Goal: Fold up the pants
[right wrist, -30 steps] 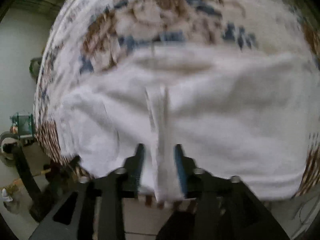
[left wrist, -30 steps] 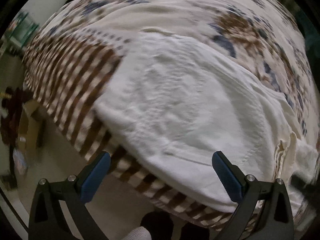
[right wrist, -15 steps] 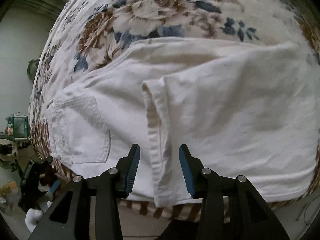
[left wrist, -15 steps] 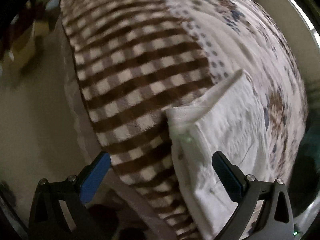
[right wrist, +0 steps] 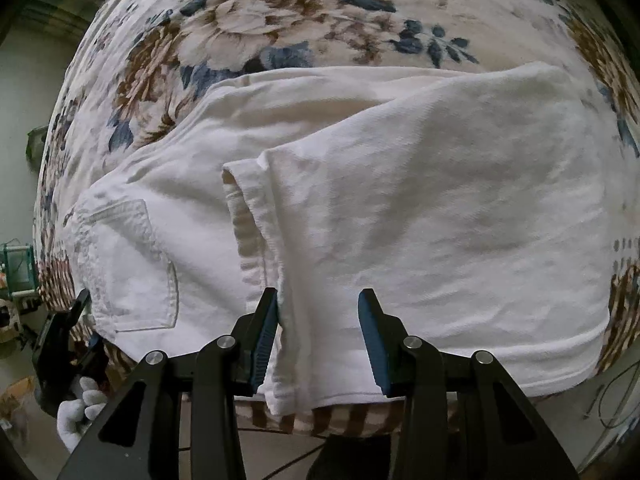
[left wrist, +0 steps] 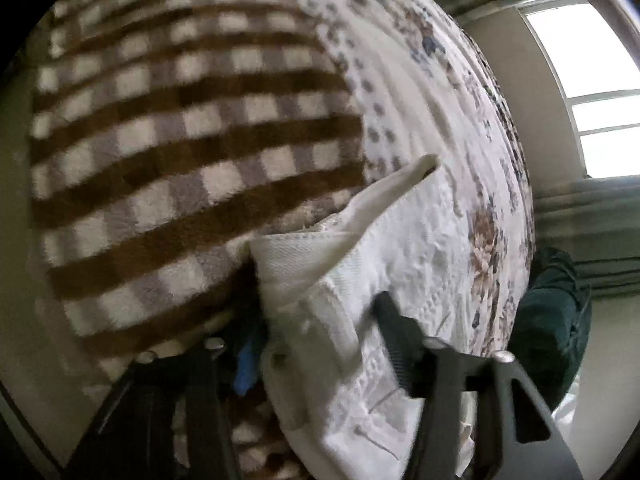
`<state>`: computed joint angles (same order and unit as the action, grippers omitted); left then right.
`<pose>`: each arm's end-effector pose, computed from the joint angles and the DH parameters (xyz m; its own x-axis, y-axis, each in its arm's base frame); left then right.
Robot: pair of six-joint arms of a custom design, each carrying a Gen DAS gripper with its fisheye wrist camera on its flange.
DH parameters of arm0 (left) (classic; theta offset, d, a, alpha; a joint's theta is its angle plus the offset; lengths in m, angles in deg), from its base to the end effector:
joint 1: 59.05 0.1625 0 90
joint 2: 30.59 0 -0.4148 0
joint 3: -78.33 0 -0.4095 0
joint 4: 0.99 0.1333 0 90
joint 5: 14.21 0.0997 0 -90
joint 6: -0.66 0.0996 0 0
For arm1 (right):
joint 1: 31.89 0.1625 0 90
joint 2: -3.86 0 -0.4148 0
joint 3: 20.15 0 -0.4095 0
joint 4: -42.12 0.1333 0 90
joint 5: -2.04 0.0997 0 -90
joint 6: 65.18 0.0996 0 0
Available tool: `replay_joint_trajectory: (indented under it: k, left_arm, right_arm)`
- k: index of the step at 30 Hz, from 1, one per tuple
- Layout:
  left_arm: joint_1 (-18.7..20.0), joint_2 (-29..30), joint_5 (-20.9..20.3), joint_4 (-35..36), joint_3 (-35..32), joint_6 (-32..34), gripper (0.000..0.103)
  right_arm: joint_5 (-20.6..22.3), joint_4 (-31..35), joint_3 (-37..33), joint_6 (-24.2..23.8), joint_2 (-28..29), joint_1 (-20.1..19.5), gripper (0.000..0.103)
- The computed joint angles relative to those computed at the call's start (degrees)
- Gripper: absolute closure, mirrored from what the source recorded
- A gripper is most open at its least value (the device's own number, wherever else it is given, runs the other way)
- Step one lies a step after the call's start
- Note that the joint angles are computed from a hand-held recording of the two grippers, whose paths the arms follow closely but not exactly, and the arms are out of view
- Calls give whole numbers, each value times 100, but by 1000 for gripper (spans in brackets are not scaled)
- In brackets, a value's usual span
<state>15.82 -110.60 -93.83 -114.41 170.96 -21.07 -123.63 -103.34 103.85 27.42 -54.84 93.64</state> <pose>-0.0074 -0.6070 0.4040 -0.9852 -0.1428 -0.0950 -0.1166 0.9638 -0.2396 0.3349 -0.3396 0.0481 -0.5446 0.8261 0.1447 0.6286 0.5163 -0.5817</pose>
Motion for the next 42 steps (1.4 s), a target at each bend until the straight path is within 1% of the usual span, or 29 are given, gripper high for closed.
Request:
replay_joint_trajectory:
  k: [1, 2, 3, 5, 6, 7, 8, 9, 10, 13, 15, 17, 20, 21, 23, 24, 25, 26, 27, 29, 31, 32, 33, 34, 36, 38, 40, 41, 42]
  left_arm:
    - [68, 85, -164, -158, 38, 132, 35]
    - [85, 100, -199, -296, 91, 221, 33]
    - [80, 107, -228, -448, 147, 284, 31]
    - [-2, 85, -165, -664, 249, 404, 32]
    - [-33, 52, -190, -799, 311, 443, 40]
    - [-70, -17, -267, -1014, 401, 520, 53]
    - [-91, -41, -402, -1107, 425, 638, 72]
    - [-156, -71, -464, -1174, 448, 758, 72]
    - [-303, -141, -375, -1313, 528, 889, 72]
    - [-718, -314, -428, -1482, 640, 1173, 72]
    - [-1022, -450, -551, -1483, 708, 1282, 72]
    - [-1420, -621, -674, -1368, 804, 1417, 73]
    - [-2136, -934, -748, -1281, 1094, 1556, 73]
    - [-2452, -1074, -754, -1275, 1255, 1556, 73]
    - [-2867, -1217, -843, -1202, 1476, 1517, 73]
    - [-3209, -1341, -827, -1178, 1691, 1438, 73]
    - [-3371, -1393, -901, -1135, 1811, 1352, 73]
    - [-3566, -1470, -1028, -1059, 1968, 1124, 73]
    - [-3735, -1524, -1113, -1042, 2129, 877, 73]
    - [-4118, -1586, -1255, -1024, 2500, 451, 73]
    - [-4417, -1579, -1330, -1045, 2832, 163, 73]
    - [-4525, -1546, -1387, -1057, 2990, 19, 73]
    - [-4593, -1507, -1423, -1076, 3111, -60, 73]
    - [-4670, -1460, -1458, -1068, 3238, -107, 73]
    - [-4832, -1425, -1402, -1057, 3460, -85, 73]
    - [-4988, -1396, -1298, -957, 3592, -12, 73]
    - [-5201, -1351, -1094, -615, 3587, -76, 71]
    - [-5243, -1227, -1023, -420, 3503, -116, 68]
    - [-5349, -1269, -1041, -228, 3537, -201, 64]
  right_arm:
    - [9, -79, 8, -48, 0, 1, 60]
    - [17, -154, 13, -111, 4, -7, 60]
    - [21, -173, -9, -211, 1, -21, 60]
    - [-41, -51, -85, -327, -1, -29, 60]
    - [-121, 6, -97, -379, -24, -16, 60]
    - [-167, 20, -83, -404, -52, -6, 60]
    - [-237, 68, -62, -395, -95, 6, 60]
    - [-278, 76, -19, -380, -140, 9, 60]
    - [-291, 43, 37, -382, -187, 6, 60]
    - [-345, 77, 210, -308, -371, 29, 60]
    - [-399, 142, 369, -177, -553, 102, 60]
    - [-448, 189, 540, -10, -753, 197, 60]
    - [-528, 536, 890, 471, -1271, 460, 60]
    - [-529, 658, 965, 606, -1402, 529, 60]
    - [-554, 1197, 1172, 1105, -1854, 758, 60]
    - [-544, 1582, 1292, 1418, -2159, 912, 60]
    - [-525, 1884, 1359, 1646, -2368, 1013, 60]
    - [-509, 2235, 1427, 1938, -2593, 1136, 60]
    - [-490, 2699, 1538, 2370, -2923, 1322, 60]
    - [-382, 3336, 1656, 2887, -3341, 1524, 60]
    - [-266, 4085, 1792, 3533, -3853, 1806, 60]
    - [-201, 4388, 1822, 3748, -4025, 1903, 60]
    - [-104, 4850, 1855, 4058, -4270, 2052, 60]
    - [-49, 5078, 1886, 4219, -4418, 2137, 60]
    - [105, 5587, 1968, 4563, -4796, 2319, 60]
    - [209, 5851, 2035, 4764, -5064, 2472, 60]
    - [279, 5988, 2080, 4814, -5237, 2572, 60]
    - [306, 6026, 2107, 4825, -5331, 2628, 57]
    - [315, 6031, 2147, 4854, -5451, 2704, 49]
